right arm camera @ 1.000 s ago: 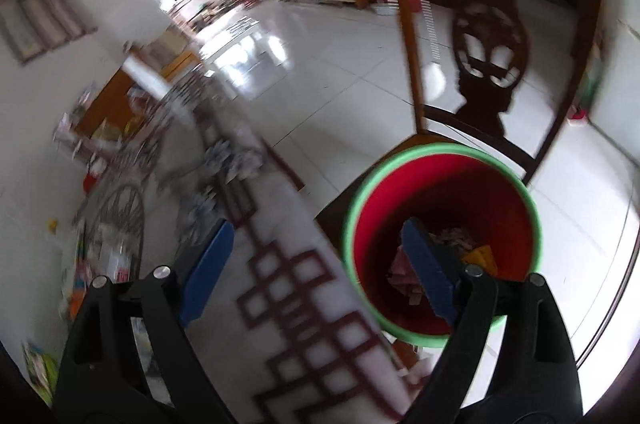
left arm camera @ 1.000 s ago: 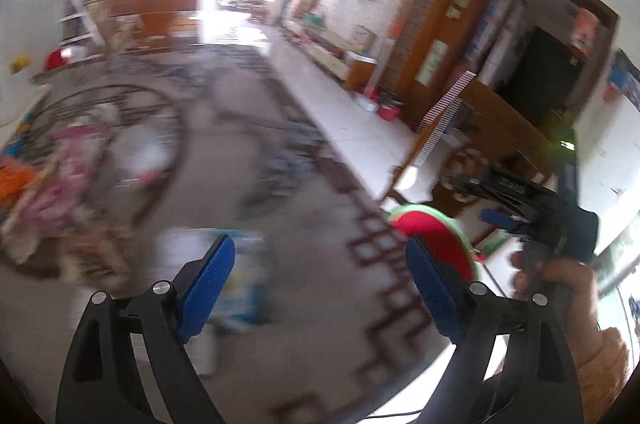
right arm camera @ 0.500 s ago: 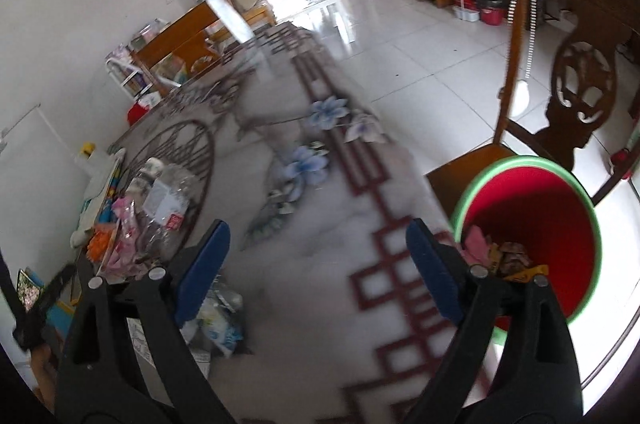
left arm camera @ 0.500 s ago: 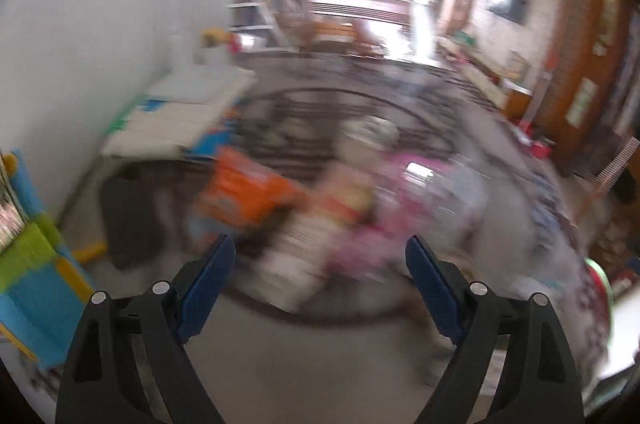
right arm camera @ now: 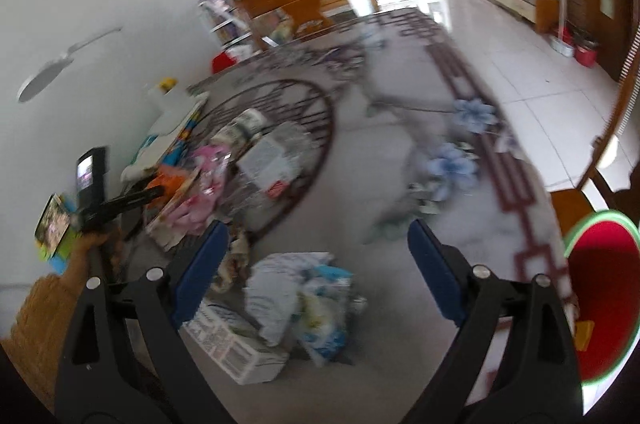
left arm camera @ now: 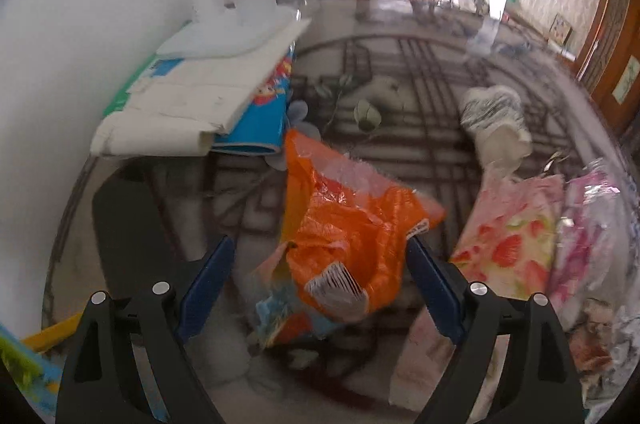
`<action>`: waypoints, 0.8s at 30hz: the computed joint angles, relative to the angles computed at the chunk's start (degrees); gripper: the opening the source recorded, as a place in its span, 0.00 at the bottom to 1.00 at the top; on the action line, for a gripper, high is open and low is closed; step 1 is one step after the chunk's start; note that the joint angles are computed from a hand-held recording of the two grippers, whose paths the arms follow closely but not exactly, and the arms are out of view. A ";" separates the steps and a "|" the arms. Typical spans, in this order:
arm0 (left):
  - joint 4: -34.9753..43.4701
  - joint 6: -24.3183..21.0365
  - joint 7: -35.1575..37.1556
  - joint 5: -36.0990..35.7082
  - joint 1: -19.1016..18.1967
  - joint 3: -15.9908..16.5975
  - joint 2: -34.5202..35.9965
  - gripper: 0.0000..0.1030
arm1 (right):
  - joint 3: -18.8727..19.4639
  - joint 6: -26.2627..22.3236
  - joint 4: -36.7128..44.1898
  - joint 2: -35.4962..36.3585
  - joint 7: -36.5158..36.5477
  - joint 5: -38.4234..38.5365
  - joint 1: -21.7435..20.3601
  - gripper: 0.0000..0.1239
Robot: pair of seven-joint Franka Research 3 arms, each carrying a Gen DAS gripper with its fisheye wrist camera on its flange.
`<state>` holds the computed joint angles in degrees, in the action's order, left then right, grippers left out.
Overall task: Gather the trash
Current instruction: 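Grasp the orange snack bag with the left tool while the right tool grasps the milk carton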
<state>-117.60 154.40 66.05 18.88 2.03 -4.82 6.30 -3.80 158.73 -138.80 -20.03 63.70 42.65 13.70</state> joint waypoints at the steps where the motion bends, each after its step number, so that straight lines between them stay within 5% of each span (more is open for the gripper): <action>1: 0.67 -0.62 1.23 -1.51 0.19 -0.29 0.78 0.81 | -0.22 -0.42 0.24 0.14 -0.68 0.50 0.52 0.73; 5: 1.50 -1.23 3.73 -4.55 0.45 -0.74 2.10 0.79 | -0.22 -1.38 1.36 1.04 -3.33 2.25 1.87 0.73; 7: 1.10 -0.75 4.17 -5.26 0.53 -0.77 1.85 0.62 | -0.03 -1.67 1.60 1.14 -4.30 2.82 2.18 0.73; 10: 0.46 0.06 4.32 -6.74 0.77 -0.78 1.30 0.55 | -0.04 -2.23 2.16 1.50 -6.41 4.10 2.71 0.73; 16: -1.62 2.33 1.45 -9.67 1.32 -0.31 -0.66 0.50 | 0.87 -3.32 2.42 1.69 -8.86 4.02 3.03 0.73; 20: -7.81 7.97 -0.79 -14.46 1.94 -0.05 -6.67 0.49 | 1.02 -5.12 2.59 1.68 -10.65 4.29 3.33 0.73; 24: -14.93 13.99 -14.23 -0.04 4.23 -1.31 -14.46 0.50 | 0.99 -8.10 3.13 1.85 -13.64 5.20 4.09 0.73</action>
<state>-132.54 168.39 51.82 18.84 6.26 -6.13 -8.16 -2.81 150.63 -135.67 -18.18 50.06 47.85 17.79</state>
